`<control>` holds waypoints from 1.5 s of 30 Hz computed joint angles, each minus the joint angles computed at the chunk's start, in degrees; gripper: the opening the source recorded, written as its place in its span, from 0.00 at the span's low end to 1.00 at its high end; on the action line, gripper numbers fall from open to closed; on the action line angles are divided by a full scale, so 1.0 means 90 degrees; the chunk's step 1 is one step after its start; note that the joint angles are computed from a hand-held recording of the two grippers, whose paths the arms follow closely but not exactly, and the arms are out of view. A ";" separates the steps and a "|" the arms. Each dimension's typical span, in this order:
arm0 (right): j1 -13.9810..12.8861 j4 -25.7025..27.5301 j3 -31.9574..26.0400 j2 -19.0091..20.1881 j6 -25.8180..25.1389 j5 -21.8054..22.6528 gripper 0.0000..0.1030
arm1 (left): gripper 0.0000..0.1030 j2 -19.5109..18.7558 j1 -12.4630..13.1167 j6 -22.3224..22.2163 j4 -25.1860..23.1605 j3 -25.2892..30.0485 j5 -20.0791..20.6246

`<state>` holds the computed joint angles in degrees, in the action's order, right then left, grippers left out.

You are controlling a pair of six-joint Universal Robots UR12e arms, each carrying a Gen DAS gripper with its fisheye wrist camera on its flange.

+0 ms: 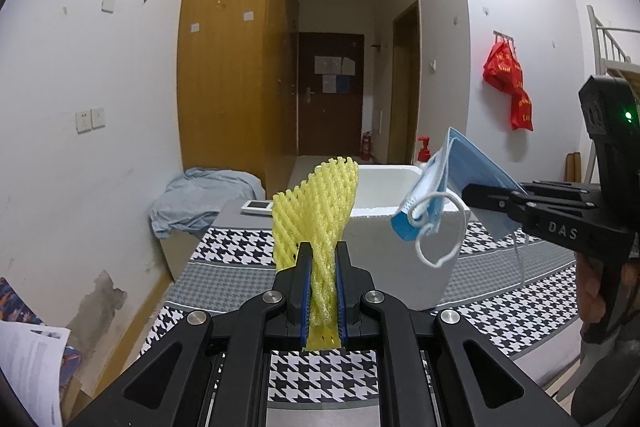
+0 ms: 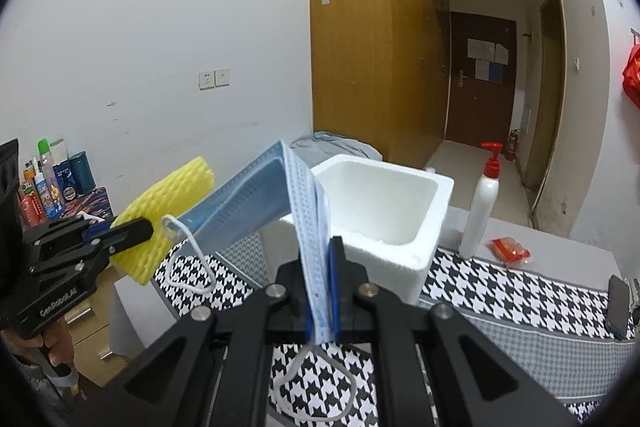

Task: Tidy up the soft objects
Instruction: 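Carry the blue mask over the foam box with the right tool while the left tool holds the net, then open the right tool to drop the blue mask into the box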

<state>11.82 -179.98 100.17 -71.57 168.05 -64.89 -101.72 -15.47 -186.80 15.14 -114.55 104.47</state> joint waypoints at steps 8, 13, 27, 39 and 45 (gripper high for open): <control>0.0077 0.0155 -0.0361 0.0136 0.0014 -0.0156 0.09 | 0.10 -0.0041 0.0072 0.0039 0.0065 0.0045 -0.0063; 0.0104 0.0404 -0.0663 0.0267 0.0089 -0.0249 0.09 | 0.10 -0.0080 0.0109 0.0050 0.0108 0.0068 -0.0075; 0.0198 0.1040 -0.1337 0.0630 0.0125 -0.0497 0.09 | 0.10 -0.0156 0.0217 -0.0021 0.0184 0.0082 -0.0178; 0.0261 0.1633 -0.1838 0.0932 0.0321 -0.0854 0.09 | 0.10 -0.0212 0.0284 -0.0152 0.0063 0.0142 -0.0247; 0.0267 0.2014 -0.2061 0.1081 0.0447 -0.0893 0.10 | 0.10 -0.0222 0.0315 -0.0273 0.0033 0.0142 -0.0267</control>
